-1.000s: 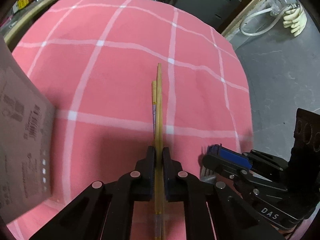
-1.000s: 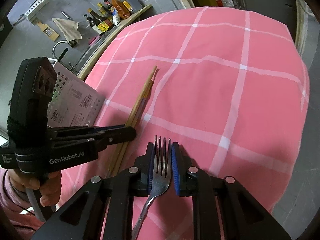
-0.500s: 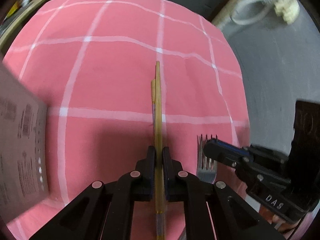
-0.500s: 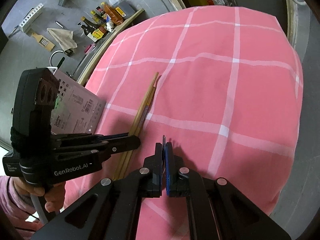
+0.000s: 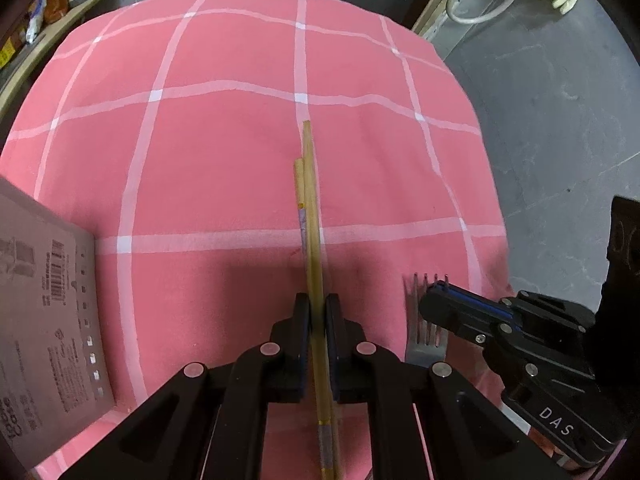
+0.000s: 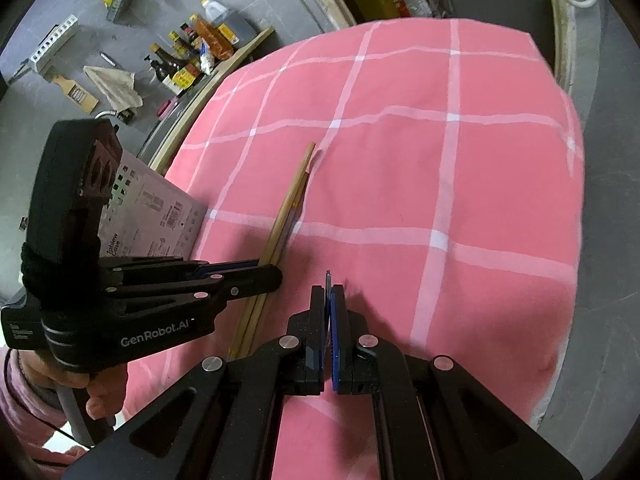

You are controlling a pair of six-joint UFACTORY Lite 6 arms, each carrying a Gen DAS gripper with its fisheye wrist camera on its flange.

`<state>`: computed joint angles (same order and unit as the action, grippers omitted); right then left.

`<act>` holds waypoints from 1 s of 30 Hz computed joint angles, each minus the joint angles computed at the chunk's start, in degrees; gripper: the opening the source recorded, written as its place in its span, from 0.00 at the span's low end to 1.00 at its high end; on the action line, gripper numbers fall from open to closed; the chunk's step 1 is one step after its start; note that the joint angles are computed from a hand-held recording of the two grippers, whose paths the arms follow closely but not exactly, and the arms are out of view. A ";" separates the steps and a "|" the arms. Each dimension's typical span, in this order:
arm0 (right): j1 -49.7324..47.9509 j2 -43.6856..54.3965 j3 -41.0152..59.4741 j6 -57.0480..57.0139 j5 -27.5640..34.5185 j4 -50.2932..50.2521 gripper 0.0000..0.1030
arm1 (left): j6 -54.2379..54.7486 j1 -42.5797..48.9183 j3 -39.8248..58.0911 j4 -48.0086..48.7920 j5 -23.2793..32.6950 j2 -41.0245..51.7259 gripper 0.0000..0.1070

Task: Organize utensils
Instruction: 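Gather both chopsticks into the left tool while the right tool holds the fork, then lift the chopsticks and fork and carry them to the white holder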

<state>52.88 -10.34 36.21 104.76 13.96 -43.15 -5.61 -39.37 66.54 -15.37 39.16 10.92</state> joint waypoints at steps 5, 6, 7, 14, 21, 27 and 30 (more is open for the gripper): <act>6.56 -3.99 0.55 10.18 10.53 -5.86 0.02 | 1.10 -1.46 -5.02 0.45 -3.67 -6.83 0.06; 7.51 -4.82 0.57 10.61 12.39 -5.90 0.02 | 1.74 -1.71 -5.06 0.09 -3.82 -7.55 0.06; 9.14 -5.31 1.24 11.42 15.23 -5.97 0.02 | 1.89 -1.94 -5.17 0.11 -3.87 -8.19 0.06; 15.58 -8.49 3.85 13.47 27.54 -5.34 0.02 | 10.16 0.36 -8.89 -9.18 -5.11 -14.06 0.06; 21.31 -8.22 13.12 11.69 43.72 -6.33 0.02 | 18.16 7.46 -7.94 -17.57 -2.18 -23.96 0.06; 22.32 -0.80 31.79 1.76 58.00 -12.00 0.02 | 18.50 14.74 1.66 -17.15 1.65 -27.53 0.06; 20.53 5.36 44.12 -6.09 61.11 -16.76 0.02 | 22.54 22.88 10.16 -19.55 3.41 -26.77 0.06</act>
